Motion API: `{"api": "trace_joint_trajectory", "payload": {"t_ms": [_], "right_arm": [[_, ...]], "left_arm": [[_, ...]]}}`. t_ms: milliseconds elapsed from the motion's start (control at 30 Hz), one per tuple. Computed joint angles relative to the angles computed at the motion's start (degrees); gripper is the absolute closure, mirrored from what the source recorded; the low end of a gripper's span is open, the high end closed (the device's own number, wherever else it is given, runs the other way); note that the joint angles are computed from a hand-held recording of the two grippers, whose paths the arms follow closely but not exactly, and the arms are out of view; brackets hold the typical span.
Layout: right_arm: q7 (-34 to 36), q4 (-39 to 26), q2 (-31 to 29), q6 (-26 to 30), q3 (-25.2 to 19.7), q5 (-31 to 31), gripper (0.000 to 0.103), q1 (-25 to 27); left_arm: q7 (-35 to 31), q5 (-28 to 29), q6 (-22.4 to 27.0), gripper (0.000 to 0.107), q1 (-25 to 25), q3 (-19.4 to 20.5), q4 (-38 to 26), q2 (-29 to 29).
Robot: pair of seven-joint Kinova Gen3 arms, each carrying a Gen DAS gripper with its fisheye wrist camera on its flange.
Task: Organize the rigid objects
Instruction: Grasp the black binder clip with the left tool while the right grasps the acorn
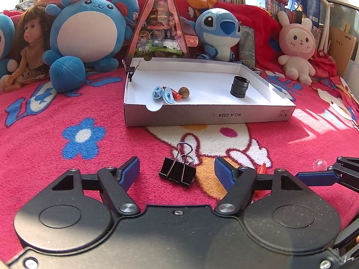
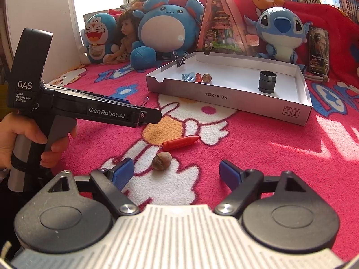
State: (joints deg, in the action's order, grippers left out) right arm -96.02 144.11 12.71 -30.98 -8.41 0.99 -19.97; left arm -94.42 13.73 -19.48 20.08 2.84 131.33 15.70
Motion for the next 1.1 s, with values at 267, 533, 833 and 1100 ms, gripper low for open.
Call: {"api": "trace_joint_trajectory", "payload": {"t_ms": [267,533,833,1100], "right_arm": [[5.98,1.01,1.65,-4.05,0.51,-5.28,0.031,-4.18],[11.32,2.67,3.71,-11.08,1.60,-15.70,0.042,-9.47],[12.51,3.61,4.56,-14.16,1.41,-18.26,0.055,-10.87],[12.99,3.53,4.35,-13.46,1.80,-20.66,0.058,-11.27]], "left_arm": [[6.25,-6.49,-0.50,0.050,-4.57,3.28,0.41,0.49],[2.85,-4.69,-1.57,0.056,-1.64,1.06,1.25,0.38],[9.33,-12.50,0.35,0.063,-7.58,6.30,1.87,-0.95],[12.98,-16.47,0.83,0.063,-7.51,6.10,2.64,-2.04]]}}
